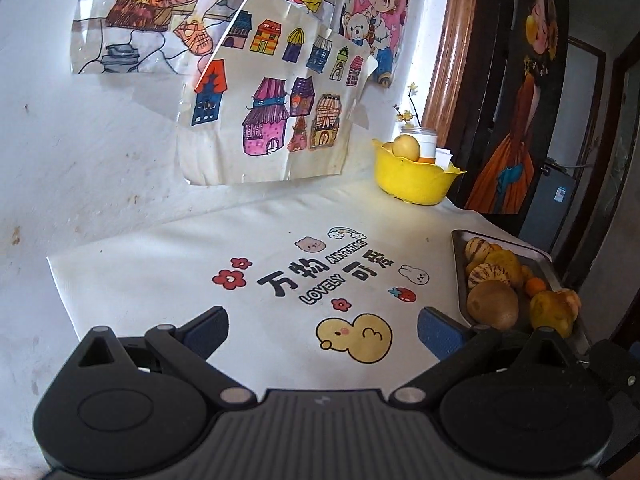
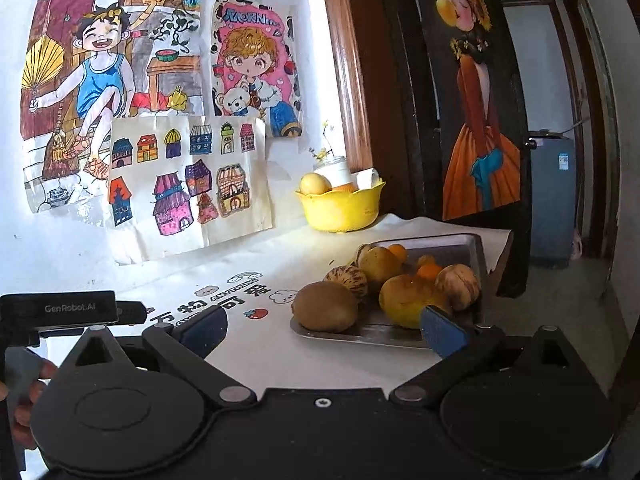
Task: Organize fruits
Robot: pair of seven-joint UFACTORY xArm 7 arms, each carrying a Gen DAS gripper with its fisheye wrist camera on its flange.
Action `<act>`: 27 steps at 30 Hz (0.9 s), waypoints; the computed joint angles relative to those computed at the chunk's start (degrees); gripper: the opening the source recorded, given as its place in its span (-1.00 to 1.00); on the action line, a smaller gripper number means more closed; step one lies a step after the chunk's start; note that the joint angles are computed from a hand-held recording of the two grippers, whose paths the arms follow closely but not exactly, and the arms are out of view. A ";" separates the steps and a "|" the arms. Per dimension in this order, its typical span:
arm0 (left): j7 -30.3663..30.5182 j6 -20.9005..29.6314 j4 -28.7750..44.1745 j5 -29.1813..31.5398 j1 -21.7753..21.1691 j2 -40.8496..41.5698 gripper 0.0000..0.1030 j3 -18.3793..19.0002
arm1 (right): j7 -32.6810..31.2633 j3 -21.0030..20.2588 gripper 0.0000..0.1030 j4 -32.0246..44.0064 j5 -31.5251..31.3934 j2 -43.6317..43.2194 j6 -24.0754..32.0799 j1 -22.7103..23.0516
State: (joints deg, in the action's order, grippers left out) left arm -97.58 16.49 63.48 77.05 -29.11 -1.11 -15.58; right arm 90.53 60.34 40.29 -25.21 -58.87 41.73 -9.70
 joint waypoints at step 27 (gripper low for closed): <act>-12.94 2.23 -8.48 14.51 2.24 -6.44 0.99 -1.46 | 0.67 6.20 0.99 0.99 2.23 -1.06 -0.68 -2.11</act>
State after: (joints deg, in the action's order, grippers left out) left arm -110.52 18.72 55.00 91.57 -26.87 -7.54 -17.05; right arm 91.20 66.54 41.27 -22.98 -59.92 41.05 -11.81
